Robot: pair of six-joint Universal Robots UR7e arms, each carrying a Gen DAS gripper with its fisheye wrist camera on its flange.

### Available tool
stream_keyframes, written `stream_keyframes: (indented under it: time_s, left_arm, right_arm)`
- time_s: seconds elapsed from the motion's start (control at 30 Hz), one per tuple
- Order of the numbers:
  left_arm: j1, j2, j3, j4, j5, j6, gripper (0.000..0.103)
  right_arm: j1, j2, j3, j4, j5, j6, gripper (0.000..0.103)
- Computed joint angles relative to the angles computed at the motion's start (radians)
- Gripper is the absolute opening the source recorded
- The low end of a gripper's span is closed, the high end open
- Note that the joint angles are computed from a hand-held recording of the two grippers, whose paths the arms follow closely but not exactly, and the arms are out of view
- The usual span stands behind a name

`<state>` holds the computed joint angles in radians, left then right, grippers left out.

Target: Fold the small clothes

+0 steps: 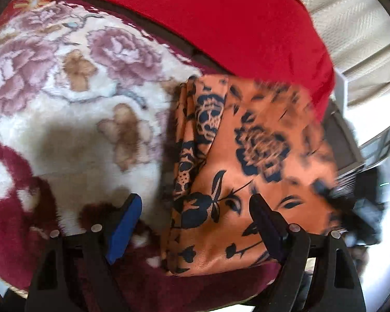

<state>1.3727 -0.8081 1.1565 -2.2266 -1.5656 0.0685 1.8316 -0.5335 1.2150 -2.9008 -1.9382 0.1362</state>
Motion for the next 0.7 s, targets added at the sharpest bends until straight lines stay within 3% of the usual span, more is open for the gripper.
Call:
stream_keyframes:
  time_s: [0.1, 0.17, 0.23, 0.4, 0.47, 0.5, 0.53, 0.6, 0.7]
  left_arm:
    - [0.021, 0.043, -0.073, 0.077, -0.068, -0.084, 0.085]
    - [0.024, 0.066, -0.109, 0.124, -0.1, -0.087, 0.085]
    - [0.023, 0.088, -0.145, 0.153, -0.103, -0.069, 0.085]
    - [0.033, 0.167, -0.258, 0.287, -0.137, -0.12, 0.086]
    - [0.035, 0.158, -0.236, 0.261, -0.138, -0.119, 0.079]
    - [0.039, 0.156, -0.233, 0.259, -0.167, -0.102, 0.04]
    - [0.042, 0.163, -0.251, 0.289, -0.178, -0.091, 0.036]
    - [0.034, 0.152, -0.239, 0.269, -0.171, -0.076, 0.028]
    - [-0.002, 0.102, -0.175, 0.175, -0.172, -0.031, 0.026]
  right_arm:
    - [-0.053, -0.039, 0.077, -0.018, 0.068, 0.061, 0.035]
    - [-0.098, -0.052, 0.134, -0.074, 0.136, 0.115, 0.047]
    - [-0.126, -0.064, 0.185, -0.149, 0.206, 0.15, 0.066]
    - [-0.136, -0.067, 0.18, -0.185, 0.271, 0.118, 0.073]
    - [-0.142, -0.05, 0.142, -0.134, 0.266, 0.127, 0.074]
    - [-0.142, -0.04, 0.121, -0.101, 0.261, 0.12, 0.068]
    - [-0.138, -0.028, 0.1, -0.071, 0.253, 0.101, 0.044]
    - [-0.118, -0.007, 0.061, -0.023, 0.209, 0.064, 0.037]
    - [-0.063, -0.004, 0.012, 0.021, 0.129, -0.021, 0.031]
